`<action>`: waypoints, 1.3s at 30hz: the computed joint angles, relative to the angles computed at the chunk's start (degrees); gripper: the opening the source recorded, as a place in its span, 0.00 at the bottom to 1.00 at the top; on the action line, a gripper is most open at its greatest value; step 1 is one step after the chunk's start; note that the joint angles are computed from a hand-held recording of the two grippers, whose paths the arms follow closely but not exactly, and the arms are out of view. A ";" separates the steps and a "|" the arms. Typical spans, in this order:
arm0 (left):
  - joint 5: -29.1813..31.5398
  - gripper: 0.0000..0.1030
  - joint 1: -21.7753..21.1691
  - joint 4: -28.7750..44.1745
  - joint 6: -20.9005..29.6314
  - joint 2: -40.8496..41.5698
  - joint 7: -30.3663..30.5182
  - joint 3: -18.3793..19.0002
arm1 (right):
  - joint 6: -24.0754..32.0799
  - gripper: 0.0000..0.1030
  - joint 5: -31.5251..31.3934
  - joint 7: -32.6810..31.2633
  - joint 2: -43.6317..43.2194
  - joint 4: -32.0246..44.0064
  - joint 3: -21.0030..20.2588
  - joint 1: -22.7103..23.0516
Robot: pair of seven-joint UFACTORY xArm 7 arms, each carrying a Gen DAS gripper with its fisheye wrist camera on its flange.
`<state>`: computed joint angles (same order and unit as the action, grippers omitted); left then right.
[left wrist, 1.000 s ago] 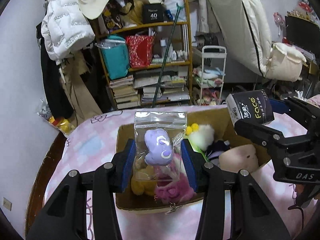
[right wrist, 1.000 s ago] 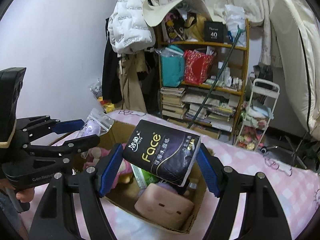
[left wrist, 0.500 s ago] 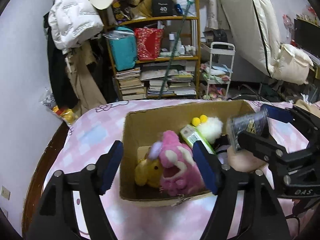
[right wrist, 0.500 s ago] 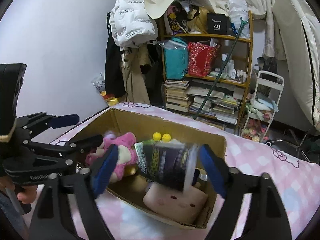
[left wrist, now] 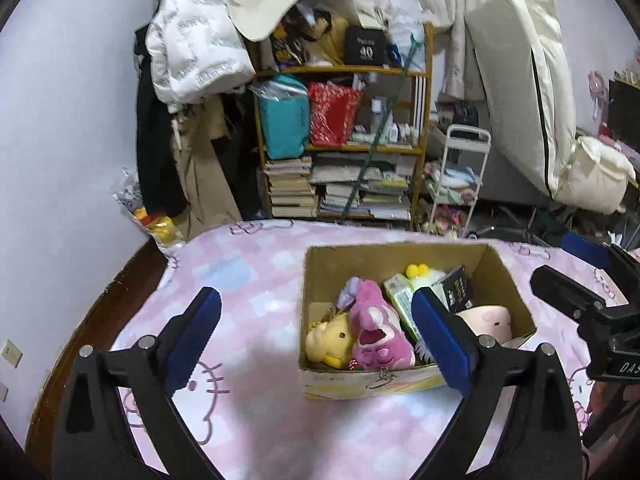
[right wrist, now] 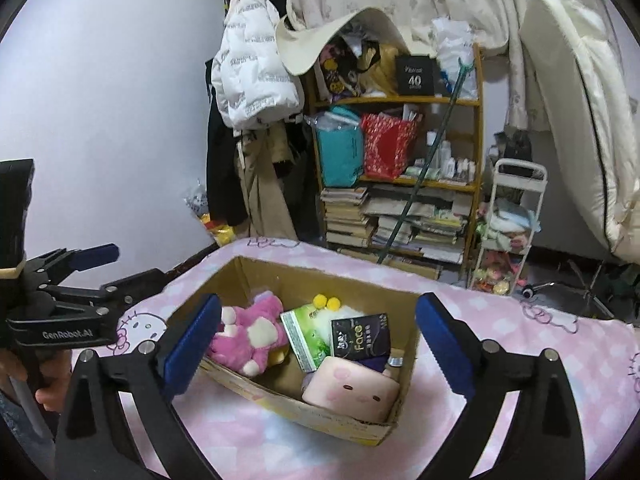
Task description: Organize soft objects
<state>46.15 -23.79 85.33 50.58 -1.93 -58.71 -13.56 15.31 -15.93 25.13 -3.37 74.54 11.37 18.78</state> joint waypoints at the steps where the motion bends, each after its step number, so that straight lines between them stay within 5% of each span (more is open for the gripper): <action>1: 0.59 0.93 -0.21 -0.14 1.08 -0.91 -0.08 -0.26 | 0.13 1.00 -0.89 0.91 -0.71 -0.20 0.11 -0.14; 9: 1.72 0.96 0.70 -1.79 6.54 -6.45 -1.86 -3.24 | -1.57 1.00 -4.30 6.45 -9.47 -5.65 2.38 -3.81; 17: 4.17 0.96 2.47 -3.85 12.19 -11.84 -2.77 -8.66 | -1.74 1.00 -0.94 5.34 -19.20 -11.65 4.44 -7.16; 30: 10.32 0.96 9.28 -11.43 13.94 -22.46 -11.46 -19.22 | -5.01 1.00 2.23 6.52 -28.62 -19.41 8.94 -12.52; 39: 9.18 0.96 12.97 -18.17 8.74 -26.13 -15.31 -21.27 | -9.61 1.00 1.11 9.50 -30.80 -24.53 13.55 -18.21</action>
<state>55.33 -10.82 67.17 59.31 -28.06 -74.03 -34.83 5.70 -14.83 34.63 -34.17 50.02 24.92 0.57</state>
